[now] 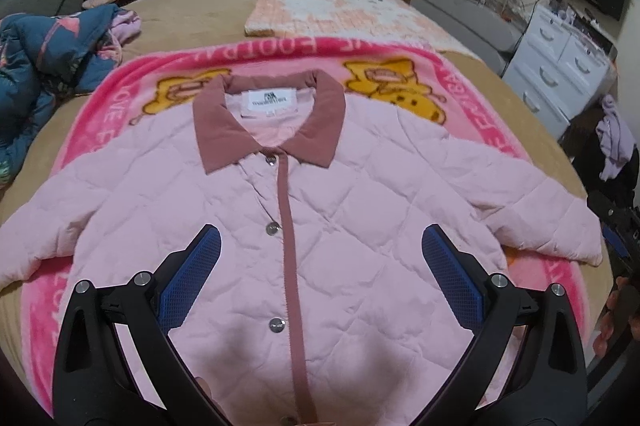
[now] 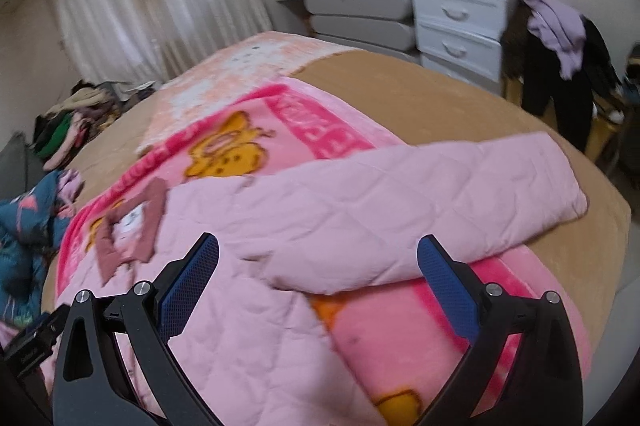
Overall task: Fold large clothes
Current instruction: 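Move the right tool toward the cuff of the sleeve beside it, then grasp the sleeve cuff with the right tool and lift it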
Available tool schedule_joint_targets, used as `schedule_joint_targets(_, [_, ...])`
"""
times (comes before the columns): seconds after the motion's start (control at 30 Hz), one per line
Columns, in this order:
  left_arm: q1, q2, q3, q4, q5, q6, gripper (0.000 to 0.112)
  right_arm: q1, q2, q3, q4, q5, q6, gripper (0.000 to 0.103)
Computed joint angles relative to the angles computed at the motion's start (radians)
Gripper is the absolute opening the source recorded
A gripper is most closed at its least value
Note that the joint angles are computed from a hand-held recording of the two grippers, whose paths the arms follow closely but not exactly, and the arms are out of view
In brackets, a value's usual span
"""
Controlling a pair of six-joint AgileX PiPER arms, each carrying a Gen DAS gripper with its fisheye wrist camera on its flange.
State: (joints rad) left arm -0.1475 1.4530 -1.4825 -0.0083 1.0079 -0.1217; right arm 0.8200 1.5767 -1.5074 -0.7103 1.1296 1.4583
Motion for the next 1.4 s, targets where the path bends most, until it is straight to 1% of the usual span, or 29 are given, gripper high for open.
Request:
schedule_joint_targets(0.1, [-0.029,0.02,0.022,0.032,-0.018,-0.023,0.094,-0.048,-0.023,0.076,0.013,-0.048,0.049,0.099])
schedule_joint_targets(0.23, [-0.058,0.042,0.04,0.055,-0.042,-0.05,0.094,-0.095,-0.046,0.148,0.007,-0.068,0.1,0.099])
schedule_joint_targets(0.5, [-0.135,0.108,0.041,0.098,-0.081,-0.12,0.094,-0.227,-0.117,0.328,0.025,-0.161,0.216,0.099])
schedule_joint_targets(0.63, [-0.156,0.146,0.029,0.112,-0.09,-0.157,0.094,-0.331,-0.15,0.433,0.075,-0.25,0.254,0.099])
schedule_joint_targets(0.7, [-0.162,0.159,0.028,0.12,-0.093,-0.167,0.094,-0.367,-0.152,0.461,0.089,-0.274,0.266,0.099])
schedule_joint_targets(0.8, [-0.166,0.178,0.025,0.133,-0.097,-0.175,0.094,-0.416,-0.172,0.52,0.077,-0.33,0.311,0.099])
schedule_joint_targets(0.97, [-0.147,0.189,0.023,0.127,-0.1,-0.163,0.094,-0.523,-0.192,0.616,0.091,-0.459,0.354,0.099])
schedule_joint_targets(1.07, [-0.127,0.191,0.021,0.121,-0.098,-0.146,0.094,-0.592,-0.189,0.676,0.073,-0.558,0.393,0.098])
schedule_joint_targets(1.13, [-0.113,0.192,0.02,0.117,-0.099,-0.137,0.094,-0.644,-0.186,0.708,0.072,-0.619,0.395,0.093])
schedule_joint_targets(1.17, [-0.106,0.194,0.019,0.119,-0.098,-0.135,0.094,-0.668,-0.188,0.726,0.044,-0.649,0.42,0.09])
schedule_joint_targets(1.23, [-0.091,0.197,0.016,0.115,-0.097,-0.124,0.094,-0.707,-0.188,0.738,0.002,-0.687,0.446,0.08])
schedule_joint_targets(1.27, [-0.084,0.201,0.012,0.115,-0.095,-0.119,0.094,-0.727,-0.188,0.745,-0.012,-0.712,0.456,0.071])
schedule_joint_targets(1.3, [-0.078,0.202,0.012,0.116,-0.094,-0.115,0.094,-0.757,-0.188,0.758,-0.014,-0.755,0.454,0.063])
schedule_joint_targets(1.33, [-0.07,0.205,0.009,0.117,-0.094,-0.111,0.094,-0.774,-0.191,0.772,-0.034,-0.783,0.47,0.059])
schedule_joint_targets(1.4, [-0.055,0.208,0.004,0.113,-0.092,-0.103,0.094,-0.812,-0.21,0.818,-0.164,-0.866,0.586,0.036])
